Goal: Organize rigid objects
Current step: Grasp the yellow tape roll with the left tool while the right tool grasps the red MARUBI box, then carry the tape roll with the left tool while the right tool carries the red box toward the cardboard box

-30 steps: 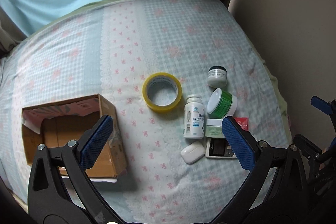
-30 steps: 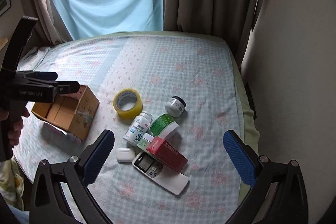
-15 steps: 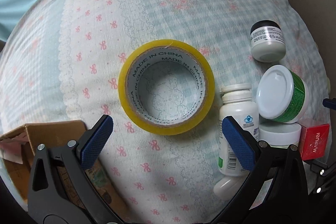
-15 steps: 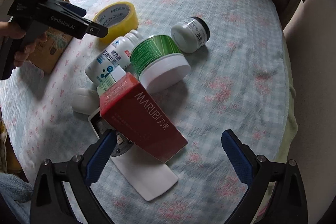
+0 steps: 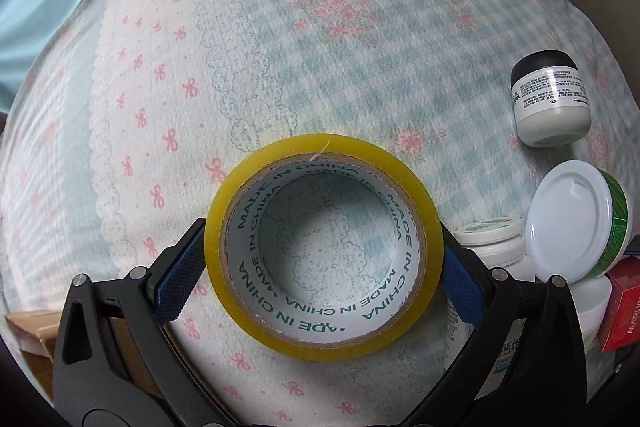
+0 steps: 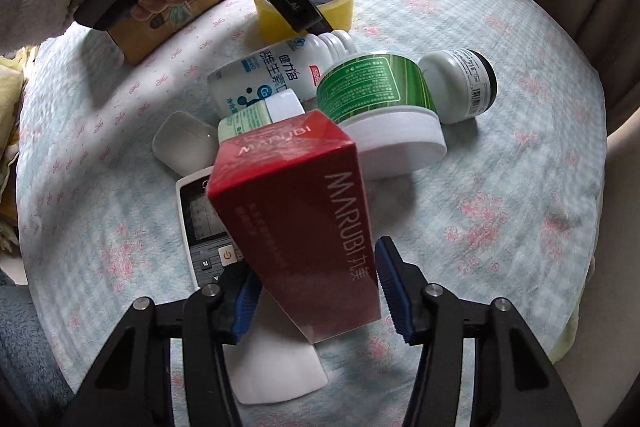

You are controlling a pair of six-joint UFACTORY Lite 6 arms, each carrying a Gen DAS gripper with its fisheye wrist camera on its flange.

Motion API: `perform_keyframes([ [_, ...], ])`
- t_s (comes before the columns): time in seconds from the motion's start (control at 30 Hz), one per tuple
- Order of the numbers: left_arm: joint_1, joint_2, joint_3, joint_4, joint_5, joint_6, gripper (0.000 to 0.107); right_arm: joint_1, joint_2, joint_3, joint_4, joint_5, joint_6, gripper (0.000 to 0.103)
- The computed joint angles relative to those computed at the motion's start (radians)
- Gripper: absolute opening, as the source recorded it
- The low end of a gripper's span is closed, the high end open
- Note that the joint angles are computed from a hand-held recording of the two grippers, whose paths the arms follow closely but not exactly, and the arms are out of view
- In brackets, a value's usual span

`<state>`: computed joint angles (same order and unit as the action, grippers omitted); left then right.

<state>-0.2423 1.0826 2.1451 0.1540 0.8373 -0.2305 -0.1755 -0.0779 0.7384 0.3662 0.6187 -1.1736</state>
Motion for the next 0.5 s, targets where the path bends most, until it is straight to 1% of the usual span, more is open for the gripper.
perform_keyframes([
  [0.07,-0.003,0.012,0.025,0.008,0.017,0.000,0.098,0.007,-0.008,-0.007,-0.004,-0.012,-0.012,0.047],
  [0.27,-0.006,0.003,0.020,0.005,0.026,-0.005,0.098,0.012,-0.007,-0.006,0.008,-0.028,-0.055,0.045],
  [0.3,-0.008,-0.004,0.014,0.008,0.026,-0.009,0.098,0.003,-0.039,-0.044,0.019,-0.030,-0.084,0.044],
  [0.43,-0.016,-0.068,-0.059,0.015,0.006,-0.028,0.098,-0.004,-0.031,-0.029,0.046,-0.010,-0.094,0.043],
  [0.5,-0.018,-0.098,-0.088,0.011,0.001,-0.035,0.098,-0.026,-0.014,-0.002,0.079,0.022,-0.087,0.041],
])
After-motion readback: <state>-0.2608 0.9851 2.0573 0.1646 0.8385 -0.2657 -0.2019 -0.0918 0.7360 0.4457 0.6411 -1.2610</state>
